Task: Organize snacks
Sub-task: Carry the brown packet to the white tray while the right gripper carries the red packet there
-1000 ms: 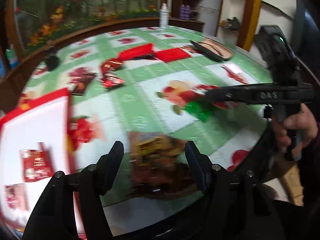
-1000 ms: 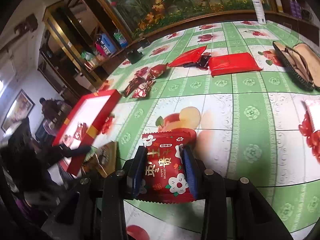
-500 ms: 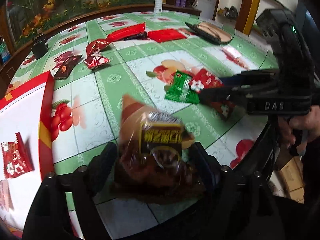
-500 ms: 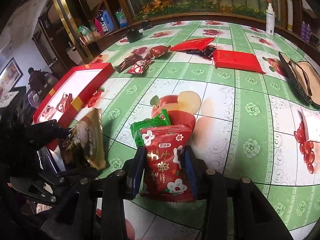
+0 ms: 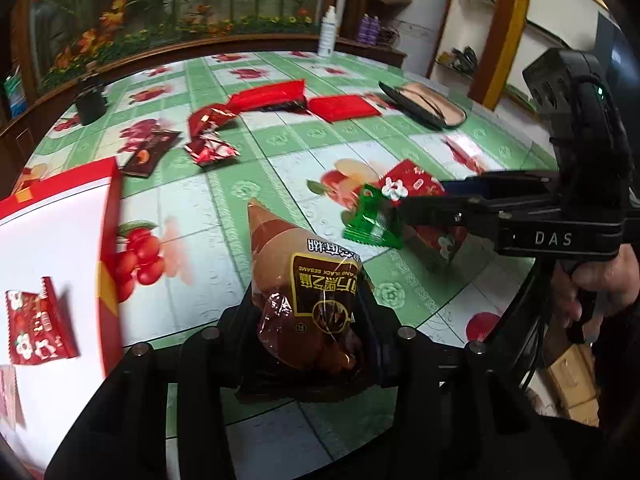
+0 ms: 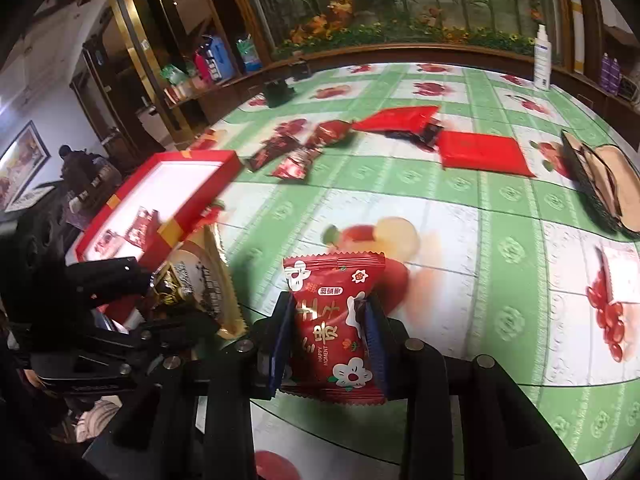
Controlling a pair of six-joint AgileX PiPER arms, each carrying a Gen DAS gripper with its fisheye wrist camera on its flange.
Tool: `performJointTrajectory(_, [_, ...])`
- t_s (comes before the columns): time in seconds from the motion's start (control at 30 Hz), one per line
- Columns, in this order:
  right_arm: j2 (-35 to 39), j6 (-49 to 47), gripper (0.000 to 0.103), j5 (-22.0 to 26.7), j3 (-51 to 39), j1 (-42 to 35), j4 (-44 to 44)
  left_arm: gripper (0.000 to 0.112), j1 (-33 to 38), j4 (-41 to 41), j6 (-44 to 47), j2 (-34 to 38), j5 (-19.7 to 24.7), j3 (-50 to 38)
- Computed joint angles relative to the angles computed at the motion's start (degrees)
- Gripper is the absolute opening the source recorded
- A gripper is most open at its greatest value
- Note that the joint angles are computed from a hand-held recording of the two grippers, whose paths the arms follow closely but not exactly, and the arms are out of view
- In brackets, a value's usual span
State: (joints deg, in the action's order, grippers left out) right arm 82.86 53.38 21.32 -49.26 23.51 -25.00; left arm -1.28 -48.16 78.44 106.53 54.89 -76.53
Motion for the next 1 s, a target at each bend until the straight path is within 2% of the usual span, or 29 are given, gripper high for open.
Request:
performJointTrajectory(0.1, [1.31, -2.67, 0.035, -1.25, -2.15, 0.02, 3.10, 0.042, 2.16, -2.05, 0.86, -1.38, 0.77, -0.44])
performJointTrajectory(0.27, [7.06, -15.71, 0.035, -2.74, -10.90, 0.74, 15.00, 0.042, 8.75, -5.77, 0.06, -2.64, 1.55, -4.30])
performJointTrajectory(0.33, [11.00, -19.87, 0.035, -1.99, -16.28, 1.77, 17.87, 0.042, 11.69, -5.80, -2.42, -1.66, 0.72, -7.46])
performJointTrajectory(0.43, [18.29, -31.52, 0.035, -1.26, -25.35, 2.57, 28.95, 0.042, 14.20, -3.54, -6.38, 0.67, -2.76, -11.79])
performJointTrajectory(0.5, [23.36, -36.55, 0.035, 0.49, -31.83, 3.23, 33.92, 0.042, 15.60, -1.06, -10.00, 3.17, -4.35, -15.32])
performJointTrajectory(0.63, [34.21, -40.13, 0.035, 6.57, -47.29, 5.64, 36.98, 0.042, 16.78, 5.02, -16.79, 7.07, -9.58, -19.44])
performJointTrajectory(0.73, [42.32, -40.70, 0.035, 12.70, -60.14, 7.40, 37.62, 0.043, 16.81, 9.79, -21.15, 8.79, -11.94, -20.94])
performJointTrajectory(0.87, [48.26, -40.42, 0.042, 16.85, -71.15, 9.47, 37.18, 0.046, 16.40, 14.84, -26.18, 8.44, -16.63, -19.24])
performJointTrajectory(0.9, [48.30, -41.14, 0.047, 16.25, -71.38, 9.64, 38.37, 0.048, 16.21, 15.93, -27.65, 8.39, -17.29, -19.27])
performJointTrajectory(0.93, [47.60, -40.63, 0.059, 15.19, -70.36, 9.92, 37.86, 0.052, 16.07, 16.26, -28.37, 8.20, -17.94, -19.20])
performJointTrajectory(0.97, [46.56, -39.24, 0.065, 14.13, -68.90, 10.32, 35.89, 0.057, 16.27, 15.37, -27.70, 7.49, -18.72, -18.27])
performJointTrajectory(1.0, [44.25, -37.21, 0.065, 11.86, -65.14, 10.80, 32.62, 0.060, 16.30, 13.68, -26.45, 6.04, -20.56, -16.34])
